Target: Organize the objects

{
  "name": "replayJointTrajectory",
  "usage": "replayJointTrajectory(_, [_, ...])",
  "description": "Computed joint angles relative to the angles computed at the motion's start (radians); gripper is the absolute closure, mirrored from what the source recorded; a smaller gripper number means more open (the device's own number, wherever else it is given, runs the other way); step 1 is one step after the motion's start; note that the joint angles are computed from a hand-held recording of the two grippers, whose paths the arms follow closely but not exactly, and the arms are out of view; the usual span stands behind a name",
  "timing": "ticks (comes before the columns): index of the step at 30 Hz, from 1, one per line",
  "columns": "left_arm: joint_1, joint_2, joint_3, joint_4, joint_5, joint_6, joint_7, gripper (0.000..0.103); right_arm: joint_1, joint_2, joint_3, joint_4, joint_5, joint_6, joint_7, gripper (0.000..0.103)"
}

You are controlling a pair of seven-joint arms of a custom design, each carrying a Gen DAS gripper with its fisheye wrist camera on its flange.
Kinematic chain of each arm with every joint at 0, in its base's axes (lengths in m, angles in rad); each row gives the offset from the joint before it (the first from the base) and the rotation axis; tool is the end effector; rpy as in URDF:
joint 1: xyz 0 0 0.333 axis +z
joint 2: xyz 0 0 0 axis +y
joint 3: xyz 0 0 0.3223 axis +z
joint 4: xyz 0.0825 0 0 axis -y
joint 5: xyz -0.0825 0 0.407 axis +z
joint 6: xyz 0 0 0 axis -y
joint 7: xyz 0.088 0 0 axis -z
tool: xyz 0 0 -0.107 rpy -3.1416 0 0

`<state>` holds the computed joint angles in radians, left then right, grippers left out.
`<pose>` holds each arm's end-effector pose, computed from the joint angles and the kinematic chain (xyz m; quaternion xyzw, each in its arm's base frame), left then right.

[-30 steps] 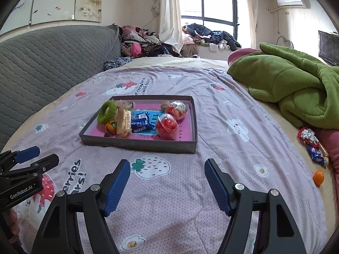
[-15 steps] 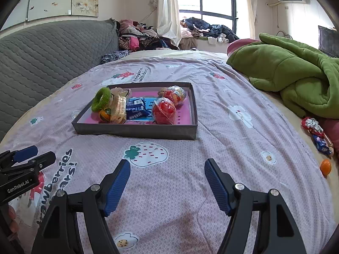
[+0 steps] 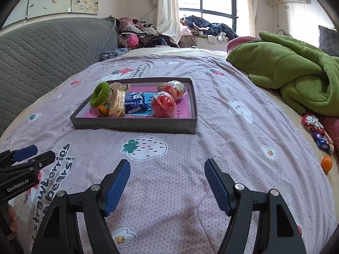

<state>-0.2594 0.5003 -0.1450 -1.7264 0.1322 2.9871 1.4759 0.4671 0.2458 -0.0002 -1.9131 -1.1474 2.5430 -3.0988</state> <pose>0.6801 -0.2836 0.3798 -0.5176 0.7695 -0.3191 0.1952 0.5847 0.3074 0.3961 -0.5467 0.7256 -0.3329 0.2524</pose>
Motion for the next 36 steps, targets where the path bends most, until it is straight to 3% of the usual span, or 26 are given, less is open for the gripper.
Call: replayJointTrajectory(36, [-0.005, 0.039, 0.017, 0.040, 0.020, -0.027, -0.013, 0.041, -0.002, -0.003, 0.004, -0.013, -0.025, 0.007, 0.033, 0.031])
